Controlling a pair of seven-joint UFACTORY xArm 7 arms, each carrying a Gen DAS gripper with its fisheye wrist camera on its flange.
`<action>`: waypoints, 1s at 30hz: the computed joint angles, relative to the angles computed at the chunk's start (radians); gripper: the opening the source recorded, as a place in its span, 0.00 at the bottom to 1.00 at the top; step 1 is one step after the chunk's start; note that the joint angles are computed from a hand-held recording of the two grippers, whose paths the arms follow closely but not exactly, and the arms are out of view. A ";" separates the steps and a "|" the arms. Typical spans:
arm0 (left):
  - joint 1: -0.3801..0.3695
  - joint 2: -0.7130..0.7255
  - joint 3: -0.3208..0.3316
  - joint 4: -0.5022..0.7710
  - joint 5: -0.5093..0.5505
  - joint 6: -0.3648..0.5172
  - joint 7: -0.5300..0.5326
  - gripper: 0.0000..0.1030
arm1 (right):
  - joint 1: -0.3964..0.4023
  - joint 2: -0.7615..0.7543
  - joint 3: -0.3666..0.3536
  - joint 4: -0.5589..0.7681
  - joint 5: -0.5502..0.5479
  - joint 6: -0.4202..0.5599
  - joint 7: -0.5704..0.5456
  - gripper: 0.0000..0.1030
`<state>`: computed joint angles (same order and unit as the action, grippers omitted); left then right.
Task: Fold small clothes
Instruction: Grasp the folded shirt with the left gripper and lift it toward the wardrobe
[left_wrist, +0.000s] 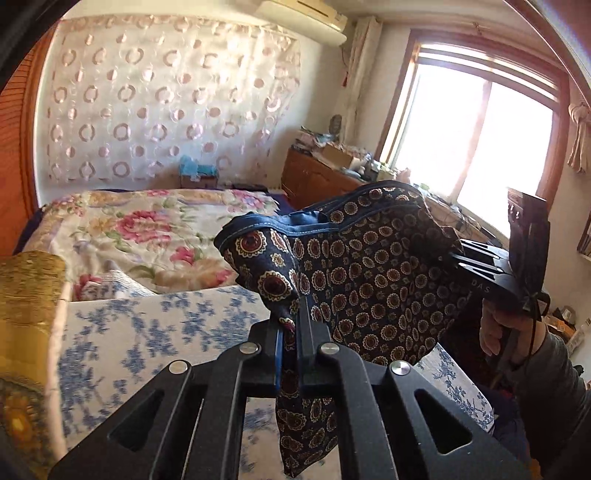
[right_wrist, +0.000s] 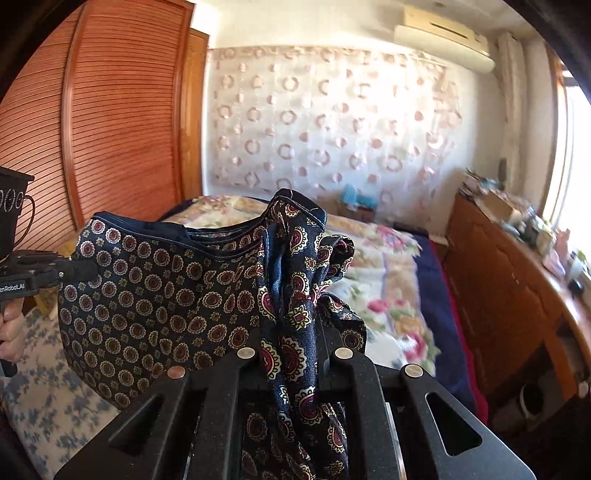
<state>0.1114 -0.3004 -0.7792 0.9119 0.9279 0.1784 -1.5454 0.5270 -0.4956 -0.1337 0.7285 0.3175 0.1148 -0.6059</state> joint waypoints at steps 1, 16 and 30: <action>-0.044 -0.048 0.045 -0.037 -0.021 0.005 0.004 0.06 | 0.018 0.009 0.000 0.009 0.002 -0.004 -0.007 0.11; -0.251 -0.734 0.284 -0.501 -0.325 0.188 0.114 0.06 | 0.181 0.428 0.149 0.476 0.118 0.008 -0.174 0.11; -0.245 -0.974 0.320 -0.817 -0.557 0.252 0.153 0.06 | 0.164 1.038 0.305 1.214 -0.232 0.313 -0.054 0.11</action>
<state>-0.1331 -1.2743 -0.4593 0.0953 0.3713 0.4307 -1.3925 0.6915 0.5423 0.1715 1.9429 0.0854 0.4277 -0.6604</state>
